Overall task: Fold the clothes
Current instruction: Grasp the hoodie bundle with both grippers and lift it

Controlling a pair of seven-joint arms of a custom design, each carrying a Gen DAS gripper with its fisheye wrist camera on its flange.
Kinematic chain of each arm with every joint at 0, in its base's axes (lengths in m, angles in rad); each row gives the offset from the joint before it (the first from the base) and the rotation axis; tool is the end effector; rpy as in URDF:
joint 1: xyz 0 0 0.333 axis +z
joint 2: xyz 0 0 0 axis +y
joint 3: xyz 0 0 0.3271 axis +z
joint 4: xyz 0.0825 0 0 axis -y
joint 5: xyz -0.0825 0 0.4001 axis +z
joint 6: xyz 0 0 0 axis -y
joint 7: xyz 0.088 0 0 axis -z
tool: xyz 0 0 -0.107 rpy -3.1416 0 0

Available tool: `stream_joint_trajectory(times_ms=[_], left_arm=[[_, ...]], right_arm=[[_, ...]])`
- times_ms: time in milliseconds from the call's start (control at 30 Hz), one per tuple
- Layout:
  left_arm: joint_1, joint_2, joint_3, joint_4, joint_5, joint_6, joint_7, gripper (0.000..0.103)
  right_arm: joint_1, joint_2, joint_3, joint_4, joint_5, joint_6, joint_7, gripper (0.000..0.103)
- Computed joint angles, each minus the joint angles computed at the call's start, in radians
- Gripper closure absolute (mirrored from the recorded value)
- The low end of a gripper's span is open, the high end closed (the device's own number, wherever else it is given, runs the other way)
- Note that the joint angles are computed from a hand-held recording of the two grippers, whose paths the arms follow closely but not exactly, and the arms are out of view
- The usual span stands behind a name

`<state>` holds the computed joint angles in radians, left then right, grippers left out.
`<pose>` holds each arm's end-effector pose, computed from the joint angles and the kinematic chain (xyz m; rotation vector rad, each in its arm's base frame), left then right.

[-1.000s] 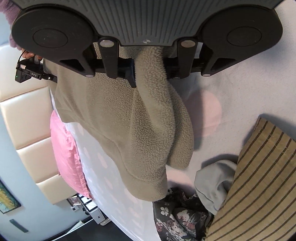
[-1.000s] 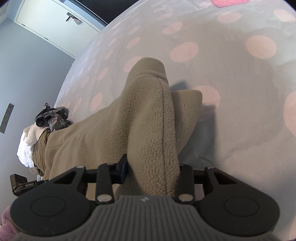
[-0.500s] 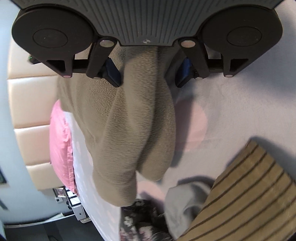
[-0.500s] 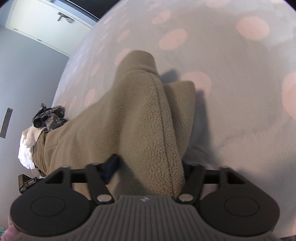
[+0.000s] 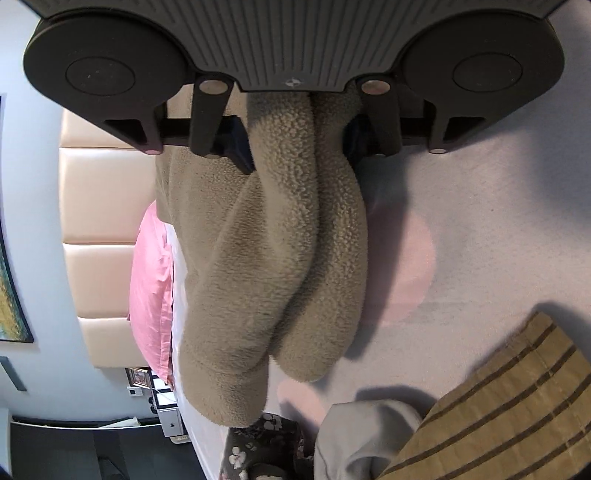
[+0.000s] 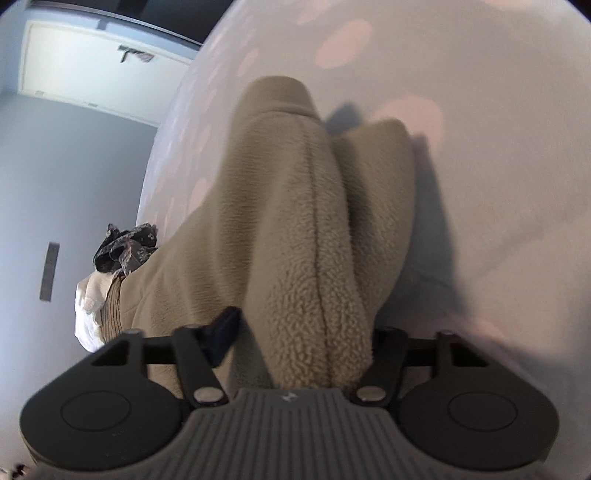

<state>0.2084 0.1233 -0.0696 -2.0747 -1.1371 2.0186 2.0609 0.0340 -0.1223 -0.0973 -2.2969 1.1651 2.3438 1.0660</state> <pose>0.5835 0.0288 0.3865 1.8915 -1.4176 1.0210 0.5280 -0.0202 0.4252 -1.2939 1.8623 0.3698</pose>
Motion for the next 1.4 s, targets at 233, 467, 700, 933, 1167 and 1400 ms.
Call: stream_joint_trajectory(times_ms=[233, 467, 700, 933, 1167, 1400], left_arm=[[-0.025, -0.062, 0.0, -0.025, 0.021, 0.069, 0.053, 0.074], [-0.051, -0.119, 0.018, -0.055, -0.044, 0.07, 0.132, 0.077], [-0.101, -0.148, 0.012, -0.04, -0.091, 0.056, 0.153, 0.077], [-0.167, -0.123, -0.025, 0.024, -0.116, 0.084, 0.148, 0.078], [-0.264, 0.025, -0.122, 0.182, -0.137, 0.167, 0.089, 0.078], [-0.357, 0.275, -0.259, 0.473, -0.128, 0.307, 0.034, 0.078]], right_arm=[[0.034, -0.069, 0.021, 0.004, -0.071, 0.098, 0.009, 0.061], [0.061, -0.185, 0.005, -0.02, -0.139, 0.129, 0.011, 0.062], [0.052, -0.285, -0.031, -0.04, -0.238, 0.14, 0.061, 0.062], [-0.004, -0.356, -0.086, -0.043, -0.347, 0.1, 0.092, 0.062], [-0.106, -0.342, -0.157, 0.009, -0.452, 0.077, 0.096, 0.062], [-0.194, -0.203, -0.234, 0.198, -0.467, 0.097, -0.017, 0.062]])
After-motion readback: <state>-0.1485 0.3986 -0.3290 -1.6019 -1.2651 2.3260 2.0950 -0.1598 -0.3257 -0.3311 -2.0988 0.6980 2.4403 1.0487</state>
